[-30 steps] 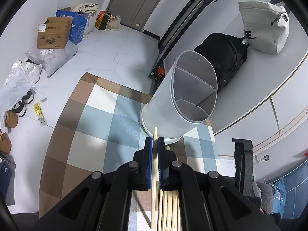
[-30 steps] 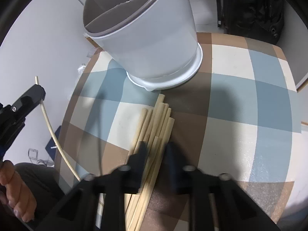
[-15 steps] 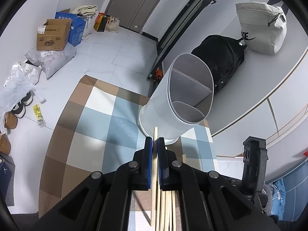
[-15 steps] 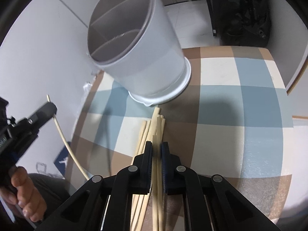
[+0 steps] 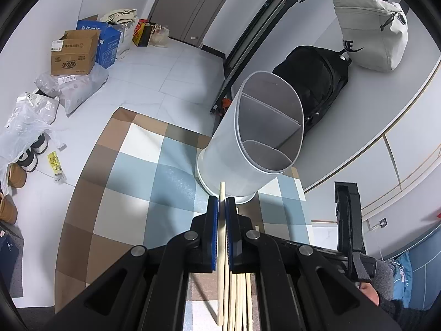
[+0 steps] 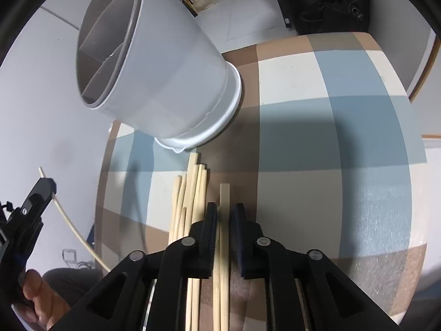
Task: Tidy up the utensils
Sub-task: 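Lower the right tool to the pile and grasp one chopstick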
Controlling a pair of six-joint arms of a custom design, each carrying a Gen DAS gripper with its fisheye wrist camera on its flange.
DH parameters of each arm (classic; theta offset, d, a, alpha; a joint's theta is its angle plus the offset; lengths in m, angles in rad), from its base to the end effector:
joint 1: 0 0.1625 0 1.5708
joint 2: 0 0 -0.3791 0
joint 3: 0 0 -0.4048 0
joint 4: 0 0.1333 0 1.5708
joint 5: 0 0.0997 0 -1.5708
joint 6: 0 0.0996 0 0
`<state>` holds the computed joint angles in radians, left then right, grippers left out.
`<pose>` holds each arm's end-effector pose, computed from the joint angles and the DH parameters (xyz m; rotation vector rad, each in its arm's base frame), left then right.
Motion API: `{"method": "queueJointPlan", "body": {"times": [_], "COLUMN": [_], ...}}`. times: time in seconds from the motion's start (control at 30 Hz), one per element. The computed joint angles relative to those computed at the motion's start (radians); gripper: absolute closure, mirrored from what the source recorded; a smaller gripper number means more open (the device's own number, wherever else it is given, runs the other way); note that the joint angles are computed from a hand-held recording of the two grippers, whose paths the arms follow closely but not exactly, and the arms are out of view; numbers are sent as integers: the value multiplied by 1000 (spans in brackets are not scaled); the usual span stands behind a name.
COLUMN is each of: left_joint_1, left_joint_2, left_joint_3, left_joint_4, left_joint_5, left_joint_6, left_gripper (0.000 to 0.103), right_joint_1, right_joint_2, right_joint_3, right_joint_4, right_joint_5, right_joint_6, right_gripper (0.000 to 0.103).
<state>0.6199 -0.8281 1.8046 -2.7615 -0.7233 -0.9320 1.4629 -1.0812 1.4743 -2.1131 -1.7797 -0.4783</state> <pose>-0.3630 -0.5146 0.0631 -0.1010 2.5878 -1.1070 0.0403 -0.6735 0.2605 0.5111 -2.8512 0.1195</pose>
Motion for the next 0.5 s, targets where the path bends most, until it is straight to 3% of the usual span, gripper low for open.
{"method": "queueJointPlan", "body": {"times": [0.23,0.3,0.5], "left_joint_1": [3,3,-3], "left_joint_2": [0,0,8], "left_joint_3": [-3,-4,-13], "left_joint_4": [2,1,-14], "left_joint_5": [-3,-3,-1], "left_joint_6": [2,6,35], "left_gripper": [102,102,102], "right_joint_1": [15,13,3], "right_joint_2": [29,31,-40], "right_joint_3": [-13,-10,54], "right_joint_4": [-33,-50,-146], "right_joint_5": [-18,-21,64], "right_joint_6": [-8,-6,-79], "right_gripper": [88,97,97]}}
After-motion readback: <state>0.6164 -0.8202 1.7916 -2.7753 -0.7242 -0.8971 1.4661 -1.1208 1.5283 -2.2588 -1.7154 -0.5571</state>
